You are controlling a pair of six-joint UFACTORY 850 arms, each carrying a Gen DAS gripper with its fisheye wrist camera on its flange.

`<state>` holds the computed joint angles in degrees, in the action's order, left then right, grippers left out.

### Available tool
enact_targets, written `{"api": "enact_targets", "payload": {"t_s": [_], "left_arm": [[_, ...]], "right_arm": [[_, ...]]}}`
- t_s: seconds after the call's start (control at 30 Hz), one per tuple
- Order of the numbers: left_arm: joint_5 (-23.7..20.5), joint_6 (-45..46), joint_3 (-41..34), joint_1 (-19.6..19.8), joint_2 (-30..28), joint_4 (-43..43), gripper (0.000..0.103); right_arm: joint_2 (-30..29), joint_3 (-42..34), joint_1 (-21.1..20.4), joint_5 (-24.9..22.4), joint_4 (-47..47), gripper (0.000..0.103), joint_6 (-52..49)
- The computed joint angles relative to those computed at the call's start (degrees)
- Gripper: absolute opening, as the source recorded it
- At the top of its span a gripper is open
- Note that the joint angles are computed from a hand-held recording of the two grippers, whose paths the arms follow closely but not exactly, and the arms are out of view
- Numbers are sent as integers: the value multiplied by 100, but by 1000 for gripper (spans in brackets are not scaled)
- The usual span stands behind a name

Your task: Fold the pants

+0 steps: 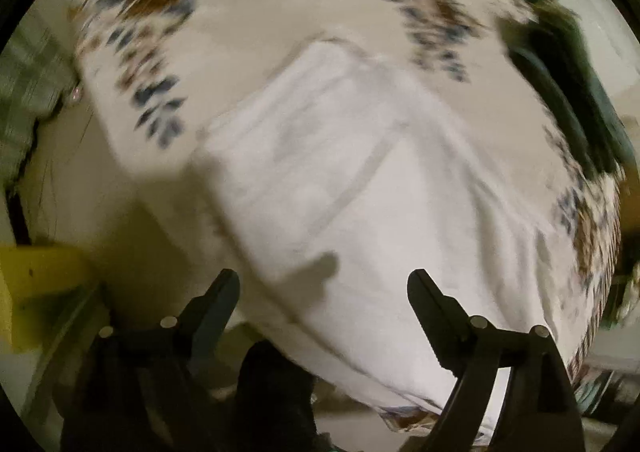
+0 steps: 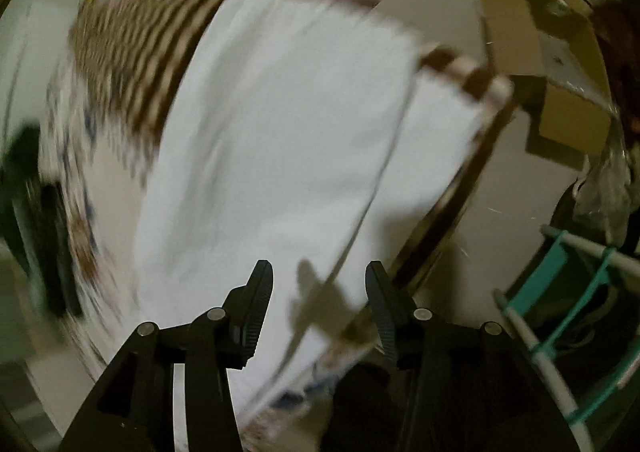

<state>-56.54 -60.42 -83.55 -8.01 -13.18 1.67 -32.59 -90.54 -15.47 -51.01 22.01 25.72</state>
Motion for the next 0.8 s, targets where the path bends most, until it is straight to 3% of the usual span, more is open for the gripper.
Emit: {"api": "enact_targets", "payload": {"t_s": [0.17, 0.33, 0.37, 0.4, 0.63, 0.8], "left_arm": [[-165, 1037, -1230, -410, -1044, -175, 85], [-371, 1704, -2017, -742, -1870, -266, 86], [-450, 1817, -2157, -783, -2022, -318, 85], [-499, 1918, -2214, -790, -2096, -348, 85], [-732, 2382, -2185, -794, -2115, -362, 85], [-750, 2678, -1937, -715, -2028, -575, 85]], "right_arm": [[-108, -16, -399, 449, 65, 51, 131], [-449, -158, -481, 845, -13, 47, 381], [-408, -130, -454, 996, -216, 20, 543], [-438, -216, -422, 952, -301, 9, 525], [223, 216, -423, 908, -631, 9, 540], [163, 398, -474, 601, -531, 11, 377]]}}
